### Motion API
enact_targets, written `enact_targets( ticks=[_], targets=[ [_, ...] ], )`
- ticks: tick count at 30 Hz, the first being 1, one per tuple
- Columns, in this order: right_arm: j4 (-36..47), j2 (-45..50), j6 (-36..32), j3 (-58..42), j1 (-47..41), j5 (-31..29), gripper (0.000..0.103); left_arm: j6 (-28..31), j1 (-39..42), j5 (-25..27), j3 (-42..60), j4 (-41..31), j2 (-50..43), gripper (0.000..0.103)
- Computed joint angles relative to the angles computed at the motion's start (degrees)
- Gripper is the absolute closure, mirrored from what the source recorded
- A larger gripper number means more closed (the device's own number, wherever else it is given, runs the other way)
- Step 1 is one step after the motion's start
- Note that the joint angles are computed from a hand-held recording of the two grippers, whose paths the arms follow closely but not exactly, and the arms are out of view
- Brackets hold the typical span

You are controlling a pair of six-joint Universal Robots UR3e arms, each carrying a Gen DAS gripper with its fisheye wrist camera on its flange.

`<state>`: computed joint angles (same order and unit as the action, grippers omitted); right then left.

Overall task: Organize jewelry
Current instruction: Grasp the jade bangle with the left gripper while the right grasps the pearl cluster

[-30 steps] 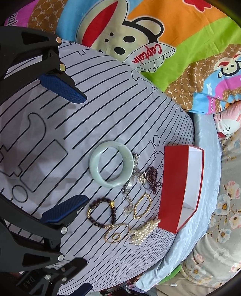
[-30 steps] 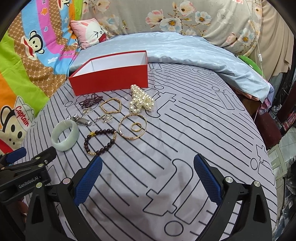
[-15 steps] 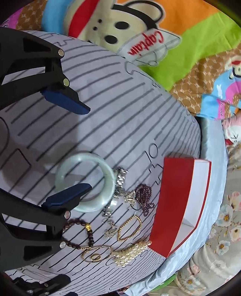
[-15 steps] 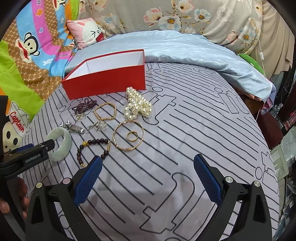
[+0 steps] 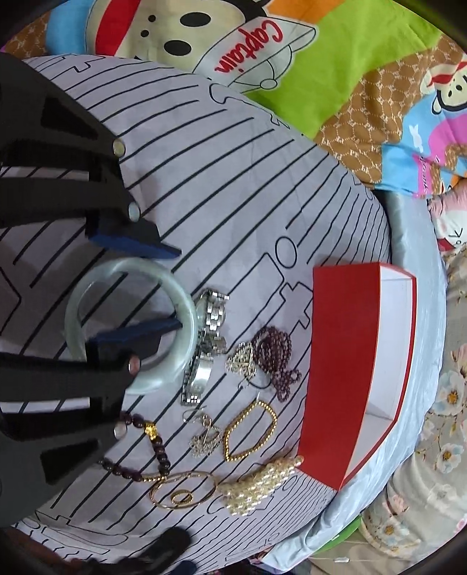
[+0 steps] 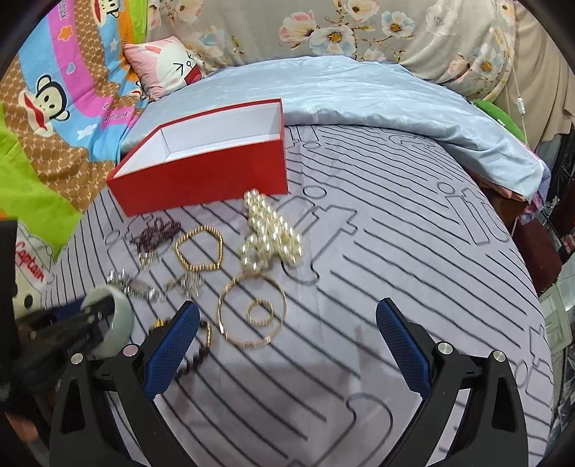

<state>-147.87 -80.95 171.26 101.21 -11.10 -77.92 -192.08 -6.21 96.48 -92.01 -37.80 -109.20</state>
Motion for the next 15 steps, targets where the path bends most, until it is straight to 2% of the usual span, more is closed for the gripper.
enact_targets(
  ticks=[4, 9, 15],
  targets=[
    [2.5, 6.2, 0.6, -7.9, 0.8, 0.7, 0.018, 0.1, 0.6, -1.7, -0.4, -0.2, 0.6, 0.088],
    [4.9, 12.9, 1.0, -16.6, 2.2, 0.0, 0.028, 0.4, 1.5, -3.5, -0.9, -0.2, 1.2, 0.09],
    [9.4, 19.8, 0.4, -25.9, 3.4, -0.2, 0.045, 0.9, 2.5, -5.6, -2.6, -0.2, 3.0, 0.092]
  ],
)
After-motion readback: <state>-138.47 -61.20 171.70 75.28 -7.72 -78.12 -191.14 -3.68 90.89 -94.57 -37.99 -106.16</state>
